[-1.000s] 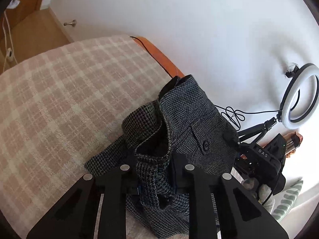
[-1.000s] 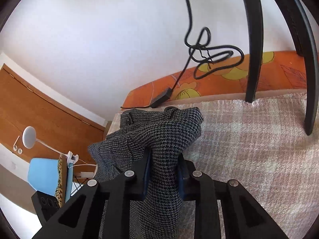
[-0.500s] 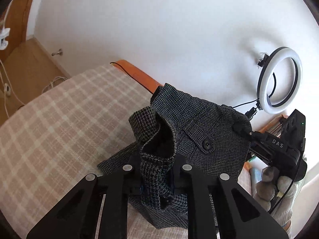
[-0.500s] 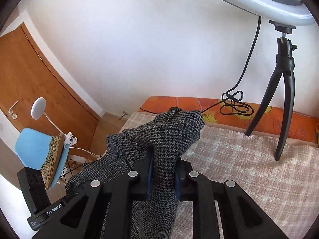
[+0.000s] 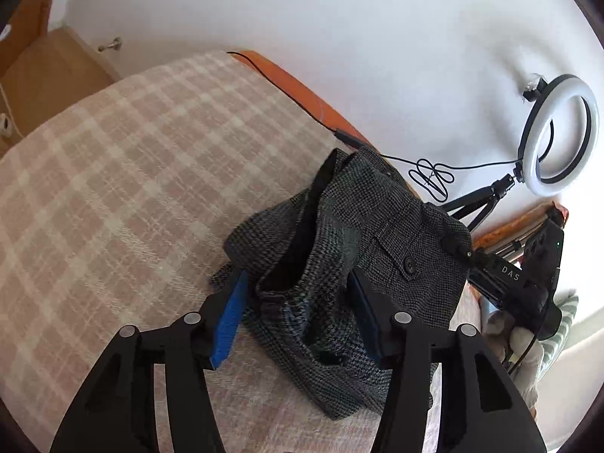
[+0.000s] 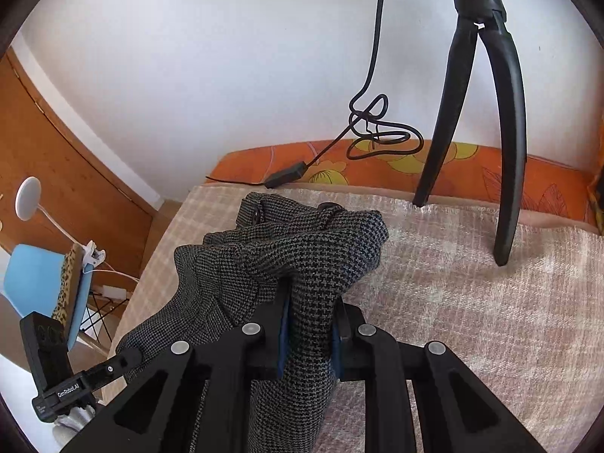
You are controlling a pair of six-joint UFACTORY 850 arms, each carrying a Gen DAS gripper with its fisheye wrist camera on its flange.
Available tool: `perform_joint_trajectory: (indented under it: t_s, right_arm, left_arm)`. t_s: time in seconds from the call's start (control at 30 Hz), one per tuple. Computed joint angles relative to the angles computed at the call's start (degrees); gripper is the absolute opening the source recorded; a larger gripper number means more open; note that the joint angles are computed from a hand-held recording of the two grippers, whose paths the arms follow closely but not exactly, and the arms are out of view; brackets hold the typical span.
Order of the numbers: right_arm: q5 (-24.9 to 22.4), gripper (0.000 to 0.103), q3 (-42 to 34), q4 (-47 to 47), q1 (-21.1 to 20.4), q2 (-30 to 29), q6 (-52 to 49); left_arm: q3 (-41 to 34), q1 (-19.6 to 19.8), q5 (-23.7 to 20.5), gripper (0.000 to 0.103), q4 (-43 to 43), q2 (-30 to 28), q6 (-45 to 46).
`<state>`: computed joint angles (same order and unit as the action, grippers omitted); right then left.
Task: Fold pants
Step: 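Lift the bundle with both grippers and carry it toward the blue folded cloth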
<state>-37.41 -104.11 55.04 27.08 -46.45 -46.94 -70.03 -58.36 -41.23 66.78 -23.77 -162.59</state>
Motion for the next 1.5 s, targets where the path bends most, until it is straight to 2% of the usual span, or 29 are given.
perform_joint_trajectory:
  t_s: [0.03, 0.13, 0.23, 0.3, 0.4, 0.57, 0.67, 0.7, 0.73, 0.8, 0.83, 0.87, 1.0, 1.03, 1.07, 1.17, 1.27, 1.5]
  right_arm:
    - [0.0, 0.016, 0.0, 0.3, -0.1, -0.1, -0.2]
    - [-0.1, 0.017, 0.2, 1.6, -0.1, -0.2, -1.2]
    - [-0.1, 0.017, 0.4, 2.4, -0.2, -0.1, -1.1]
    - [-0.5, 0.017, 0.5, 3.2, -0.5, -0.2, -1.2]
    - [-0.9, 0.017, 0.5, 3.3, -0.7, -0.2, -1.2]
    - [-1.5, 0.018, 0.3, 3.8, -0.8, -0.5, -1.6]
    - [-2.3, 0.02, -0.1, 4.1, -1.0, -1.0, -1.5]
    - [-2.5, 0.021, -0.1, 4.1, -1.1, -1.1, -1.5]
    - [-2.7, 0.025, -0.1, 4.1, -1.2, -1.2, -1.7]
    - [-2.9, 0.032, -0.1, 3.1, -1.3, -1.3, -1.2]
    - [-2.8, 0.042, -0.1, 2.3, -1.3, -1.4, -0.6]
    - [-2.6, 0.052, 0.0, 1.5, -1.3, -1.4, 0.1]
    - [-4.8, 0.056, -0.9, 1.4, -1.6, -3.3, 2.0]
    - [-5.5, 0.053, -1.0, 2.7, -1.7, -3.8, 1.9]
    - [-5.4, 0.042, -0.4, 4.7, -1.8, -3.7, 1.1]
    - [-5.1, 0.021, 1.3, 7.5, -1.9, -2.5, -1.0]
    - [-3.0, 0.016, 3.3, 6.6, -1.3, 0.4, -4.6]
    - [1.6, 0.015, 9.0, 5.4, -0.7, 7.9, -9.5]
  left_arm:
    - [0.8, -0.4, -0.2, 0.059, -0.1, 0.5, -1.6]
    - [2.7, -0.1, 2.8, 0.061, 1.7, 1.3, -5.7]
    - [2.5, 0.8, 4.7, 0.064, 1.6, 0.6, -6.6]
    - [3.4, 1.0, 5.8, 0.064, 4.9, 0.6, -11.9]
    - [3.4, 1.1, 5.2, 0.068, 7.1, -0.3, -15.2]
    - [1.7, 1.4, 2.9, 0.069, 8.0, -1.9, -14.5]
    - [-0.5, 1.8, 2.1, 0.069, 6.2, -3.4, -9.3]
    - [-1.2, 1.8, 1.6, 0.064, 5.2, -3.8, -7.5]
    - [-1.3, 2.0, 2.3, 0.045, 5.0, -4.0, -6.8]
    - [-0.5, 2.1, 2.9, 0.034, 7.4, -3.9, -10.4]
    - [-0.4, 2.1, 3.1, 0.03, 8.2, -3.8, -11.2]
    - [-0.7, 2.0, 2.7, 0.028, 7.7, -3.9, -10.3]
    - [-3.3, 1.7, 0.4, 0.025, 3.4, -4.8, -3.4]
    - [-3.8, 1.7, 0.0, 0.025, 2.4, -5.0, -1.9]
    - [-4.2, 1.7, -0.4, 0.025, 1.9, -5.0, -0.9]
    - [-5.4, 1.4, -1.7, 0.023, 0.2, -5.1, 2.5]
    - [-7.9, 0.7, -4.5, 0.023, -2.5, -5.6, 9.1]
    - [-13.8, -1.3, -8.5, 0.022, -5.5, -7.3, 18.0]
